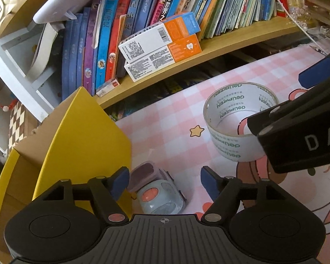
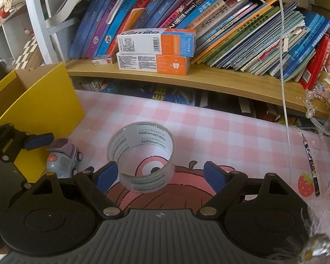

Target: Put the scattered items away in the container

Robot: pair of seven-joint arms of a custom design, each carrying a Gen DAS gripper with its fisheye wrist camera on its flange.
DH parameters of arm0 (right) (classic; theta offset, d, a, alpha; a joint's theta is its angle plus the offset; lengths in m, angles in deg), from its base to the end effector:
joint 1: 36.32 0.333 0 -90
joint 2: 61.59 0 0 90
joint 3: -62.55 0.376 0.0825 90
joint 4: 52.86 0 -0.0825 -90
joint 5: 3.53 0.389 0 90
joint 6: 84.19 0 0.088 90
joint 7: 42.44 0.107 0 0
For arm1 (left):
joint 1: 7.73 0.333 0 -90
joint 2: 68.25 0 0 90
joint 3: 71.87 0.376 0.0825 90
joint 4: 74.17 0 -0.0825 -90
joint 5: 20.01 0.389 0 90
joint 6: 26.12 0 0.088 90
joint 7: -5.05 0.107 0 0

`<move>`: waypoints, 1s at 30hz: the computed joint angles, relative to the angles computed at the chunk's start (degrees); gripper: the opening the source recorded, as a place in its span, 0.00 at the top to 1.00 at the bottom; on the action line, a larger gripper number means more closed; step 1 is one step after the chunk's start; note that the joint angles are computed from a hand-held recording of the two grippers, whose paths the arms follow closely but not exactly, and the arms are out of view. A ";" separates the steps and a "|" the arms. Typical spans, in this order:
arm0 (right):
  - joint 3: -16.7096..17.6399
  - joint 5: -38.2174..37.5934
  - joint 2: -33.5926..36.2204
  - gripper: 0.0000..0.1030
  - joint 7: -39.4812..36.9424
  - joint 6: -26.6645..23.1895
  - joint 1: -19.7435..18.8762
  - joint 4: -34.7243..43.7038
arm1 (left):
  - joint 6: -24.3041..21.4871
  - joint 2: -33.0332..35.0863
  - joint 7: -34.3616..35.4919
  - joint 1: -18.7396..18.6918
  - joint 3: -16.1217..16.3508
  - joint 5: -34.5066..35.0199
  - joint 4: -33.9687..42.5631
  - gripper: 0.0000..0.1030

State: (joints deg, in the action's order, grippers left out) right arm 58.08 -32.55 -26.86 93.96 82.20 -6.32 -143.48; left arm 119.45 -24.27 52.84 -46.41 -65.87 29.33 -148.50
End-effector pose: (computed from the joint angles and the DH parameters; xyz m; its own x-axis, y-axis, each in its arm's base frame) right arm 0.6839 0.3748 0.4079 0.1509 -0.9845 -0.0889 -0.7272 -0.0496 -0.6847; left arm 0.6759 -0.4770 0.3774 -0.2954 -0.8577 -0.4209 -0.6193 0.5073 -0.5993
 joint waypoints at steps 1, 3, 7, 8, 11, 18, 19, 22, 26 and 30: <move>-0.02 0.08 0.10 0.18 0.04 0.02 -0.06 0.11 | 0.46 0.11 0.14 0.20 -0.08 -0.03 0.04 0.29; -0.17 0.19 0.35 0.20 0.21 0.04 -0.07 0.45 | 1.78 0.10 0.42 0.66 -0.25 -0.25 -0.25 0.32; -0.93 0.13 0.98 0.31 1.20 -0.35 0.28 1.42 | 3.77 -0.82 1.02 0.90 -0.18 -0.83 -1.83 0.46; -0.90 0.23 1.13 0.34 1.34 -0.57 0.21 1.67 | 4.26 -1.18 1.06 0.97 -0.16 -0.97 -2.36 0.49; -0.15 0.85 1.63 0.43 0.90 -1.68 -0.43 2.47 | 6.08 -2.45 1.50 1.65 -0.63 -2.00 -4.11 0.63; 1.50 2.45 2.15 0.57 -0.96 -2.89 -1.54 3.05 | 9.80 -4.45 6.92 3.70 -2.70 -6.96 -6.67 0.94; 1.61 2.59 2.13 0.63 -1.20 -2.87 -1.60 3.03 | 10.43 -4.72 7.87 4.03 -3.06 -8.05 -7.11 0.96; 2.08 3.18 1.92 0.76 -2.00 -2.73 -1.88 2.76 | 13.15 -6.04 10.65 4.85 -4.01 -11.42 -9.27 0.98; 1.54 3.33 1.42 0.83 -1.71 -2.53 -1.48 2.08 | 17.32 -8.09 11.68 2.81 -1.48 -11.66 -12.52 0.98; 0.98 2.94 1.05 0.84 -1.04 -2.53 -1.07 1.65 | 17.95 -8.34 13.95 2.30 -0.91 -13.05 -13.31 0.97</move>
